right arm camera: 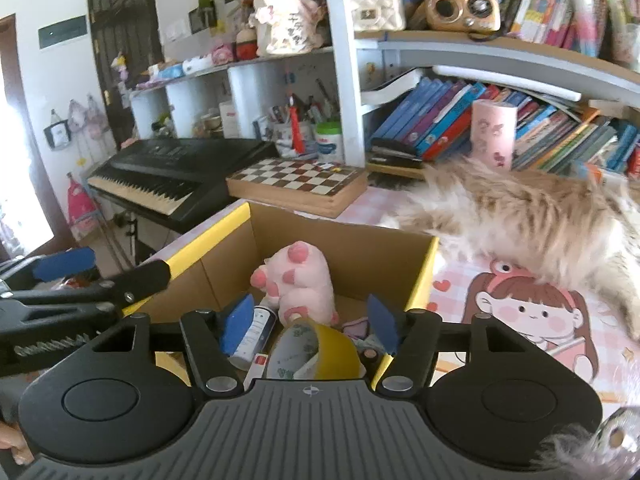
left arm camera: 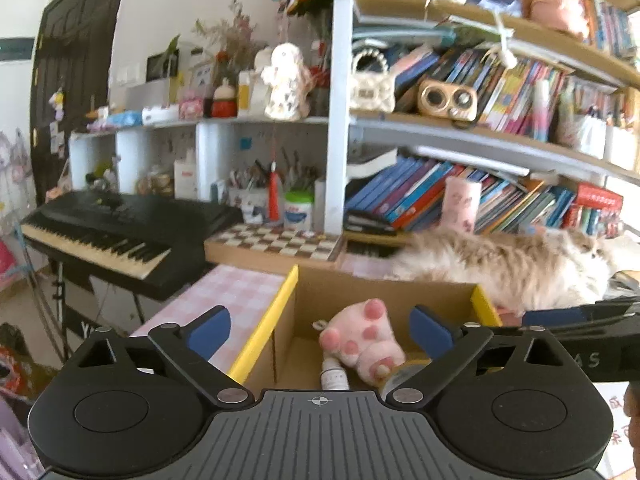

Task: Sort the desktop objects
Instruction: 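Open both tools to release the tape roll and blue cup in the box, then withdraw both open tools up and back from the yellow box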

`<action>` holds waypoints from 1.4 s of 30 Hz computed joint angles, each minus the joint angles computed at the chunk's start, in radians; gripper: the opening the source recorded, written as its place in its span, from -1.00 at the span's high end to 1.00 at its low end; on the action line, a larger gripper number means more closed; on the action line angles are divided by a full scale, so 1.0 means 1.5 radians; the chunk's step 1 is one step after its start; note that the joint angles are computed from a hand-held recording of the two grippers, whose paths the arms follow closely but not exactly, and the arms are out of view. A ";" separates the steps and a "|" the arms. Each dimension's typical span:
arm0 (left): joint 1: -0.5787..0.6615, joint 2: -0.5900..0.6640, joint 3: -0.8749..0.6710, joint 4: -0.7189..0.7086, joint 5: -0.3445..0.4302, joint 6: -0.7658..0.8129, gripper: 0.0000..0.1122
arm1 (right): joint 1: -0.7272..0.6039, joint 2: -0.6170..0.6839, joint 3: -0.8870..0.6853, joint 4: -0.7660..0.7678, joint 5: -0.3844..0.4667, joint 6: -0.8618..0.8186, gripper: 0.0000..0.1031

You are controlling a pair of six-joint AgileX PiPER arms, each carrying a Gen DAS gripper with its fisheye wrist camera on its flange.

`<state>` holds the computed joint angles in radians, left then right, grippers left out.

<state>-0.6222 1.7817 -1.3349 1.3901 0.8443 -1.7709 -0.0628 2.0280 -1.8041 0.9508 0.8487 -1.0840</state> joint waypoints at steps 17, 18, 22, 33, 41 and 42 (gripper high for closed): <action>-0.100 -0.142 0.177 0.029 0.031 -0.049 -0.82 | -0.031 -0.269 0.392 0.158 -0.176 -0.146 -0.22; -0.107 -0.147 0.186 0.026 0.035 -0.053 -0.82 | -0.034 -0.284 0.414 0.167 -0.187 -0.155 -0.22; -0.137 -0.163 0.212 0.009 0.052 -0.052 -0.82 | -0.041 -0.334 0.488 0.203 -0.228 -0.187 -0.25; -0.234 -0.168 0.267 -0.038 0.133 -0.036 -0.82 | -0.052 -0.470 0.698 0.283 -0.330 -0.269 -0.28; -0.281 -0.178 0.293 -0.073 0.129 -0.021 -0.82 | -0.050 -0.538 0.780 0.216 -0.356 -0.213 -0.32; -0.286 -0.179 0.296 -0.073 0.129 -0.023 -0.82 | -0.051 -0.545 0.786 0.202 -0.356 -0.197 -0.33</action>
<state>-1.0508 1.5135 -0.8914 1.2802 1.0381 -1.8057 -0.1391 1.2102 -0.6251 1.2531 0.3150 -1.3790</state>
